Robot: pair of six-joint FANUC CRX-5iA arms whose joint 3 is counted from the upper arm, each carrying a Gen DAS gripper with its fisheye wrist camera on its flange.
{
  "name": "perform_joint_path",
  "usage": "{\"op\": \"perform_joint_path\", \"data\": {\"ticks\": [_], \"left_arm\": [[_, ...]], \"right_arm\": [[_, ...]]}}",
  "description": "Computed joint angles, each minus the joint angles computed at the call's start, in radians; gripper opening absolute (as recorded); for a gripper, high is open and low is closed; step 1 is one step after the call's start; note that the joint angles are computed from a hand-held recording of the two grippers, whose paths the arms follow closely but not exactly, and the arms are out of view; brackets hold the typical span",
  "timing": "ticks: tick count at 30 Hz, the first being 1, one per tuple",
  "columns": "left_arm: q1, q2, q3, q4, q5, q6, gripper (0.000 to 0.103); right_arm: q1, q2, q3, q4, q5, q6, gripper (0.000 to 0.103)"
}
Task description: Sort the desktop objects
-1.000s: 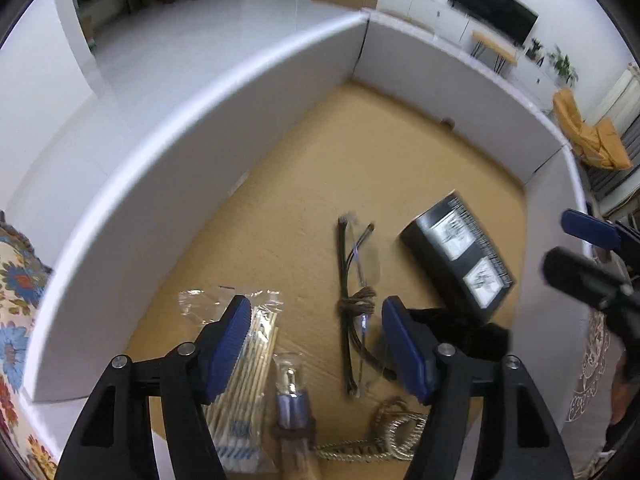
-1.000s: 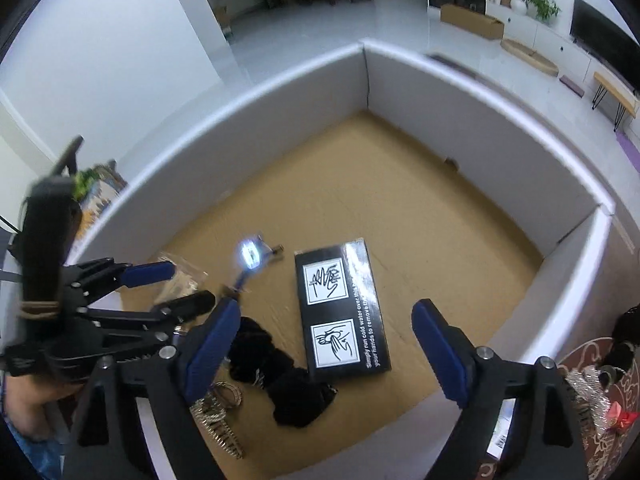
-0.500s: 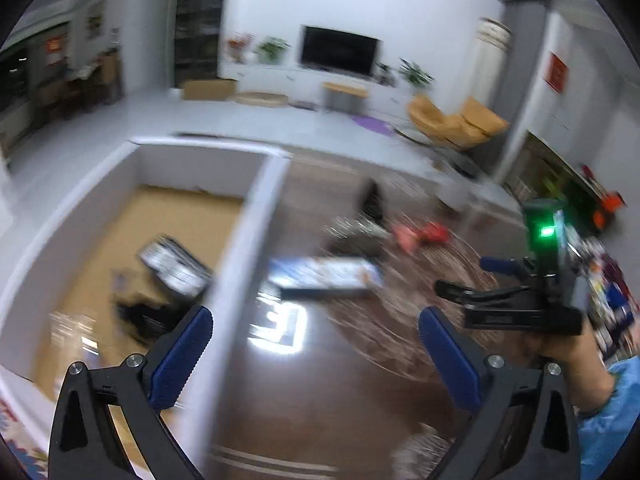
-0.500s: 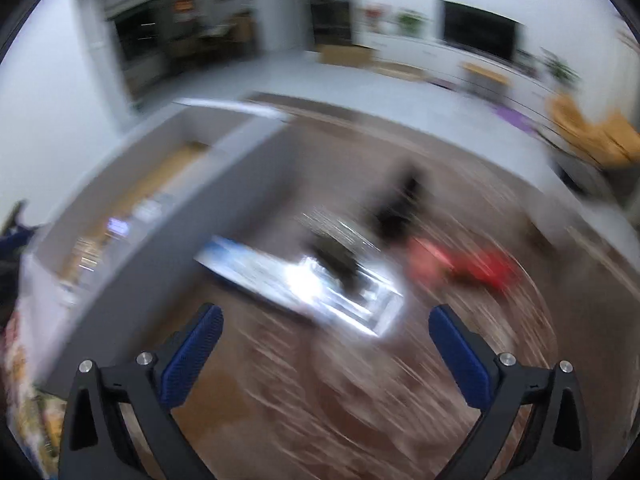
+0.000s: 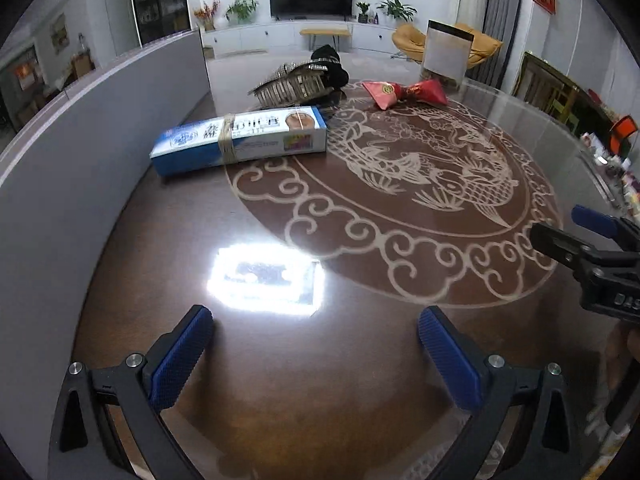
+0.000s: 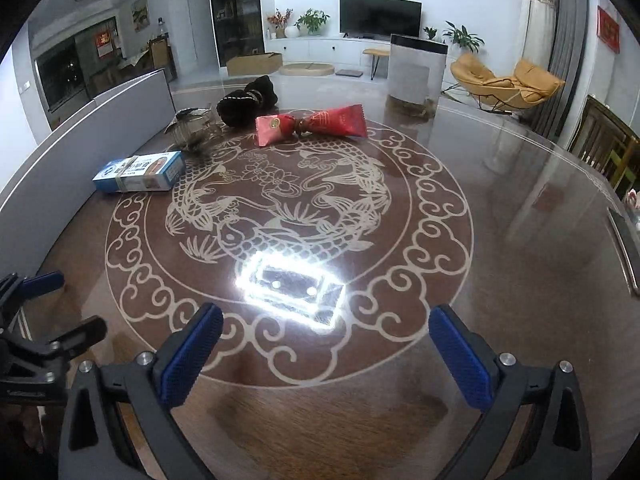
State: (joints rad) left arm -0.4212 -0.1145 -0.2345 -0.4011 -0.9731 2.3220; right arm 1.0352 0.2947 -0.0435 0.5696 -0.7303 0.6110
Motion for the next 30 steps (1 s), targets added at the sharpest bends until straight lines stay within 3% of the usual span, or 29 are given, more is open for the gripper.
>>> {"op": "perform_joint_path", "data": {"ticks": [5,8,17,30], "left_arm": [[0.003,0.019,0.011,0.009,0.017,-0.021,0.103],[0.004,0.018,0.009,0.009,0.019,-0.023,0.103],[0.003,0.011,0.002,0.009,0.024,-0.025,0.103],[0.001,0.005,-0.003,0.009,0.025,-0.026,0.103]], "right_arm": [[-0.012,0.012,0.006,-0.06,-0.004,0.002,0.103],[-0.012,0.006,-0.009,-0.039,0.014,-0.027,0.103],[0.007,0.042,0.036,-0.027,-0.07,-0.002,0.103],[0.006,0.04,0.032,-0.029,-0.067,-0.001,0.103]]}}
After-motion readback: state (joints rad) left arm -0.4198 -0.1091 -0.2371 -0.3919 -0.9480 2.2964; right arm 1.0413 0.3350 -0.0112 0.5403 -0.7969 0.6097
